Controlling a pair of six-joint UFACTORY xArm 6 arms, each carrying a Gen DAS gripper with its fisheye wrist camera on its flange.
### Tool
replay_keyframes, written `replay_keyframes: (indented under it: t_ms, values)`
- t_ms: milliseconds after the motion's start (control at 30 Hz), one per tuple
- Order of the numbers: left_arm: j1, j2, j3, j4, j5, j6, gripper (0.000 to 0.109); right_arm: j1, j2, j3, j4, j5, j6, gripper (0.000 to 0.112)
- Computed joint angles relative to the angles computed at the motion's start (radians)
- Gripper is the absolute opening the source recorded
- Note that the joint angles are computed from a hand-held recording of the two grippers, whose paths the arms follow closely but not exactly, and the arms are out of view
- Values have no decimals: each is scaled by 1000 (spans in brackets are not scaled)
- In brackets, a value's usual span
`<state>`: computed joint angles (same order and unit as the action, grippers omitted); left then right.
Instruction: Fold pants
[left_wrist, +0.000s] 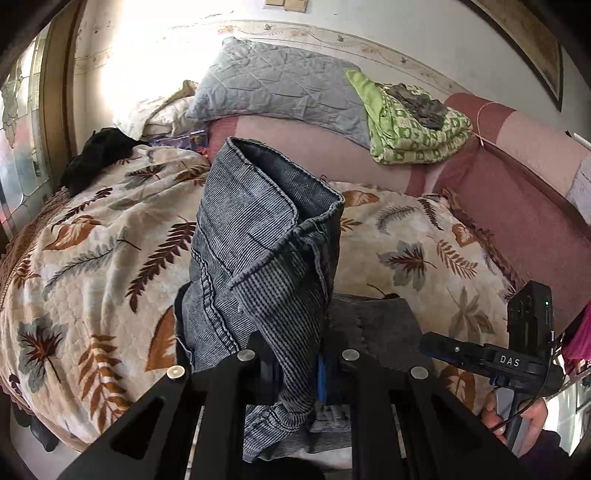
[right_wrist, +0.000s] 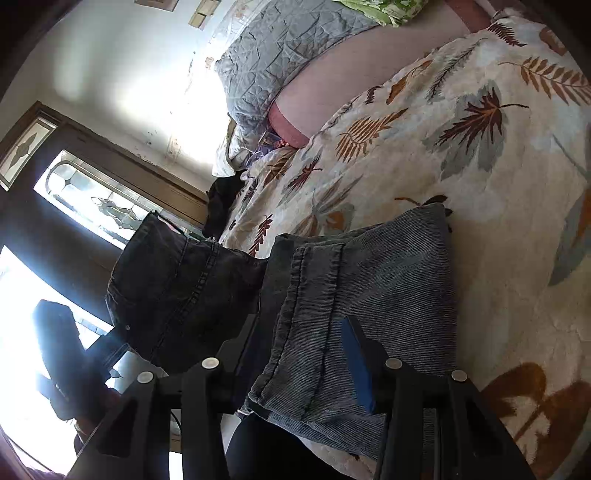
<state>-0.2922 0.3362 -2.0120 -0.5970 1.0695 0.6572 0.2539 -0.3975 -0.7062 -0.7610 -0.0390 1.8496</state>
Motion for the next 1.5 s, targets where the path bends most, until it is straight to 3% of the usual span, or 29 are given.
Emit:
replay_keyframes:
  t_ms: [133,233,333,433,533,667,700,800,867,967,1133,1200,1267,1367,1433,1500]
  values:
    - [-69,-33,45,-9,20,6,14,-49,-49,6,-250,28,272,49]
    - [-147,-72,121,6,-14,6,14,-74,-130,47,-386,91,453,49]
    - [-240,-122,249,75,-47,3,14,-78,-242,123,-416,186,550,49]
    - [-308,-166,384,131,-45,82,16,-93,-340,199,-389,238,586,49]
    - [-339,-198,465,217,-59,84,20,-102,-393,245,-308,265,538,49]
    - [-302,-235,417,150,45,153,46,-118,-385,246,-272,234,491,49]
    - [-288,-261,427,125,38,178,54,-116,-374,234,-268,235,476,49]
    - [-250,-345,481,36,-65,317,69,-88,-336,194,-280,244,443,49]
    - [-243,-354,486,62,-169,339,70,-62,-299,162,-272,253,401,49]
    - [-230,-274,403,207,-249,219,70,-29,-237,111,-251,249,325,49]
    - [-210,-66,171,423,-204,-43,70,-1,-150,55,-203,187,196,49]
    - [-206,-18,138,460,-222,-86,70,20,-127,45,-118,200,85,49]
    - [-213,39,93,508,-239,-143,70,41,-99,48,64,222,-78,49]
    - [-224,166,-50,595,-165,-224,70,55,-71,62,264,260,-229,49]
    - [-235,258,-148,656,-101,-255,70,44,-77,82,289,230,-243,49]
    - [-241,302,-194,683,-89,-278,80,41,-82,89,298,220,-253,49]
